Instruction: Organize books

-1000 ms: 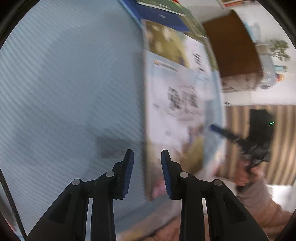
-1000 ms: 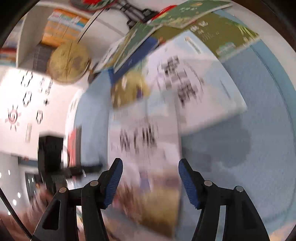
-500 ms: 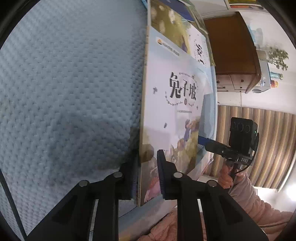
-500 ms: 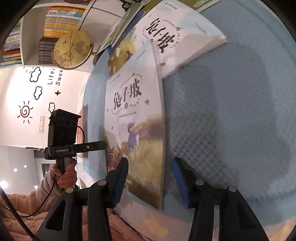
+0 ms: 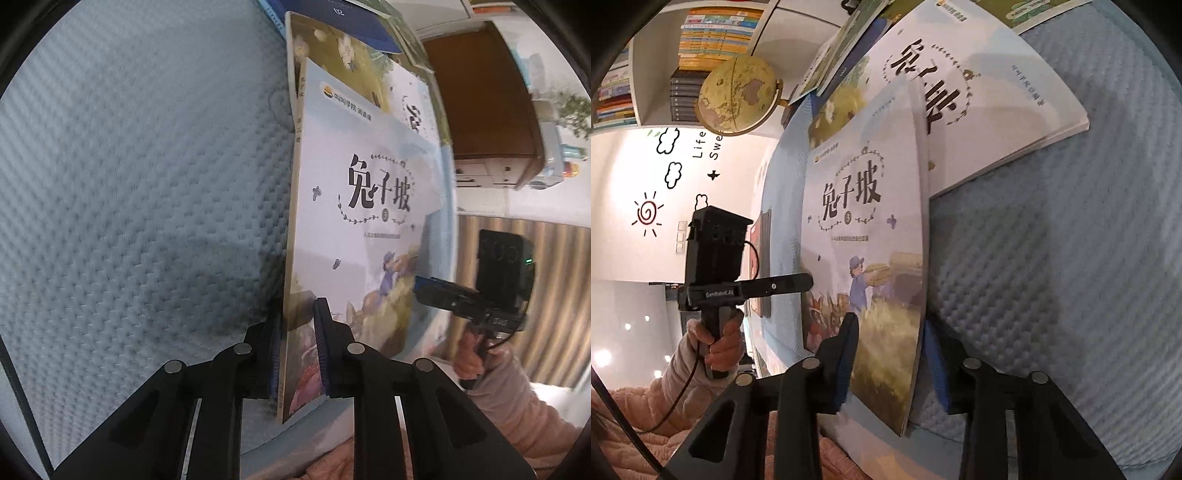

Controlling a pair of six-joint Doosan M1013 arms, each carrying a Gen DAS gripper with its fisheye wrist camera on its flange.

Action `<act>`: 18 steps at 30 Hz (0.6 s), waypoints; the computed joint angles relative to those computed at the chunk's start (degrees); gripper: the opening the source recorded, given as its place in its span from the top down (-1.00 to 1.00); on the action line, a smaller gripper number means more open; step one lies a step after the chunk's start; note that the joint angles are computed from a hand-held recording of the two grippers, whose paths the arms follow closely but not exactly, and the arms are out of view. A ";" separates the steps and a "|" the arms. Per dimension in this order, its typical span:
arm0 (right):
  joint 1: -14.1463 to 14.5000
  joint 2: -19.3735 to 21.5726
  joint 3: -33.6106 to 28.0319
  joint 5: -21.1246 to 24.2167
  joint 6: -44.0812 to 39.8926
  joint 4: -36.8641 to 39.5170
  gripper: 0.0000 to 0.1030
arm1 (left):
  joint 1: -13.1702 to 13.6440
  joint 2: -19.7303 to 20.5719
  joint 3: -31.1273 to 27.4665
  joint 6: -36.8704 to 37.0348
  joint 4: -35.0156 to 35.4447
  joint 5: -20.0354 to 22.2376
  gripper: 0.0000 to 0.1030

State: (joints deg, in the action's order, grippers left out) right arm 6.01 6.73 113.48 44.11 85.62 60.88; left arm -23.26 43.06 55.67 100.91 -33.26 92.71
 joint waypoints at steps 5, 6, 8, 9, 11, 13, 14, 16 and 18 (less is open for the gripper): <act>0.29 0.87 -1.59 -0.64 0.04 -2.61 0.37 | -0.50 -1.33 1.51 -2.85 2.29 -2.69 0.63; 0.46 0.99 -1.98 -0.94 0.81 -4.14 0.48 | -0.25 -1.44 1.84 -3.11 1.81 -2.89 0.63; 0.74 1.25 -2.67 -1.32 2.69 -7.30 0.67 | 0.32 -1.63 2.58 -3.80 0.48 -3.27 0.63; 0.71 1.23 -2.64 -1.72 2.75 -7.37 0.69 | 0.52 -1.83 3.01 -3.66 0.22 -3.52 0.63; 1.21 1.27 -3.34 -2.07 4.89 -10.34 0.69 | 0.91 -2.42 3.76 -4.08 0.29 -4.22 0.65; 2.32 1.23 -5.00 -1.97 7.98 -16.51 0.69 | 0.73 -3.53 4.81 -4.01 1.28 -6.08 0.67; 2.58 1.11 -5.35 -2.16 8.39 -17.52 0.72 | 0.48 -4.06 5.21 -3.66 2.28 -6.94 0.67; 2.47 0.65 -5.51 -2.60 7.40 -15.96 0.80 | 0.17 -4.53 5.16 -3.20 3.16 -7.03 0.67; 2.84 0.39 -6.27 -2.72 8.41 -17.89 0.82 | 0.23 -4.75 5.07 -2.49 2.97 -6.61 0.67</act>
